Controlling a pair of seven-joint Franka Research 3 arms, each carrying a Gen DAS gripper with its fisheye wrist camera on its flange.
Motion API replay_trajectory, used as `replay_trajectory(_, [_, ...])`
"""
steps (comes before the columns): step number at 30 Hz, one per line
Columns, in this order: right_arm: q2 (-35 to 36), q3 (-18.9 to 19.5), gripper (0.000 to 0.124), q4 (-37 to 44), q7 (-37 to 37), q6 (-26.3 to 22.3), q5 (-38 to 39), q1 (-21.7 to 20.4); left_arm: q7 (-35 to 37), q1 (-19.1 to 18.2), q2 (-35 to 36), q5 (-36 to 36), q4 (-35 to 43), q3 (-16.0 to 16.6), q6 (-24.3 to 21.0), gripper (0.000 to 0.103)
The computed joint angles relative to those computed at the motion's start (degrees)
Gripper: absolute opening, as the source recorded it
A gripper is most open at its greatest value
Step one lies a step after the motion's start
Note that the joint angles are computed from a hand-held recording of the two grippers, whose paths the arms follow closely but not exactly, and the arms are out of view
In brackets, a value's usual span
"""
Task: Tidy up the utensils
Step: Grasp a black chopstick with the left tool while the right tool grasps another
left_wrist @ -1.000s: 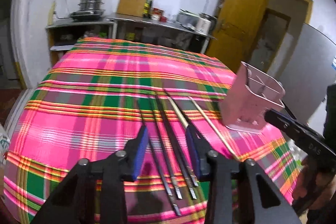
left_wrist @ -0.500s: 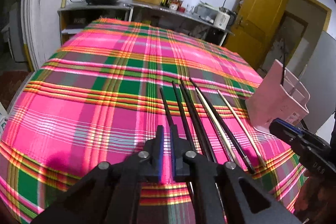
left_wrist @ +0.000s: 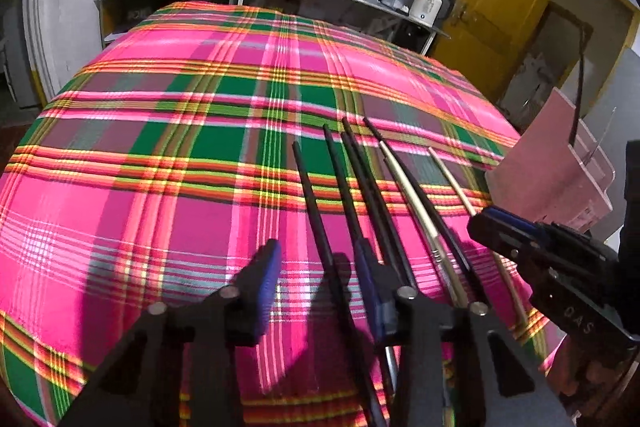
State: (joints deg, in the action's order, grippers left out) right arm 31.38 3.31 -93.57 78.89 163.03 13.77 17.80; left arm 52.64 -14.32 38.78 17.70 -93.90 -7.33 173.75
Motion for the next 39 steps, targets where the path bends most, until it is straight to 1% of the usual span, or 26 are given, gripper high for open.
replay_trajectory(1, [0.61, -0.10, 0.019, 0.88, 0.03, -0.57, -0.16, 0.06, -0.76, -1.13, 0.02, 0.56, 0.10, 1.43, 0.27, 0.034])
replay_trajectory(4, [2.01, -0.50, 0.019, 2.82, 0.34, -1.99, -0.72, 0.37, -1.72, -2.13, 0.28, 1.41, 0.74, 2.77, -0.25, 0.028])
replay_trajectory(8, [4.16, -1.59, 0.018, 5.88, 1.75, -4.91, -2.08, 1.11, -2.08, -2.36, 0.55, 2.37, 1.31, 3.03, -0.59, 0.027])
replay_trajectory(17, [6.95, -2.42, 0.018, 10.06, 3.61, -7.03, -4.41, 1.79, -2.47, -4.02, 1.83, 5.17, 4.25, 4.61, -2.86, 0.026])
replay_trajectory(19, [7.58, -2.65, 0.018, 11.15, 3.97, -7.65, -4.93, 1.97, -2.66, -4.33, 2.10, 5.76, 4.89, 4.93, -3.43, 0.024])
replay_trajectory(21, [8.23, -2.99, 0.018, 12.35, 4.55, -8.37, -5.58, 2.28, -3.15, -4.60, 2.54, 6.14, 5.82, 5.27, -4.21, 0.018])
replay_trajectory(22, [8.37, -3.12, 0.018, 12.63, 4.79, -8.59, -5.85, 2.36, -3.46, -4.61, 2.63, 6.25, 6.00, 5.33, -4.34, 0.017])
replay_trajectory(26, [9.22, -3.81, 0.017, 14.19, 6.12, -9.47, -7.18, 3.02, -3.92, -4.22, 3.11, 6.47, 6.79, 5.04, -4.71, 0.010])
replay_trajectory(27, [9.32, -4.01, 0.015, 14.29, 6.54, -9.43, -7.50, 3.19, -3.76, -3.86, 3.20, 6.37, 6.86, 4.67, -4.63, 0.010])
replay_trajectory(29, [9.32, -3.53, 0.006, 14.39, 6.63, -9.58, -7.31, 2.77, -3.58, -3.56, 3.31, 6.27, 7.01, 4.32, -4.66, 0.009])
replay_trajectory(31, [9.13, -2.90, 0.006, 14.20, 6.39, -9.70, -6.73, 2.18, -3.37, -3.27, 3.27, 6.11, 6.95, 3.97, -4.64, 0.007])
replay_trajectory(33, [8.48, -2.30, 0.006, 13.29, 5.96, -9.25, -6.03, 1.66, -2.03, -1.89, 3.20, 5.28, 6.62, 2.33, -4.35, 0.005])
replay_trajectory(34, [8.22, -2.24, 0.006, 12.95, 5.98, -8.98, -5.83, 1.65, -1.78, -1.68, 3.08, 4.95, 6.46, 2.08, -4.22, 0.005])
replay_trajectory(36, [7.22, -1.70, 0.006, 11.64, 5.59, -7.93, -4.98, 1.23, -1.25, -0.91, 2.49, 4.13, 5.50, 1.34, -3.30, 0.005])
replay_trajectory(39, [5.55, -1.04, 0.006, 9.60, 4.68, -6.31, -3.87, 0.81, -0.61, -0.39, 0.92, 3.60, 3.50, 1.11, -1.42, 0.005])
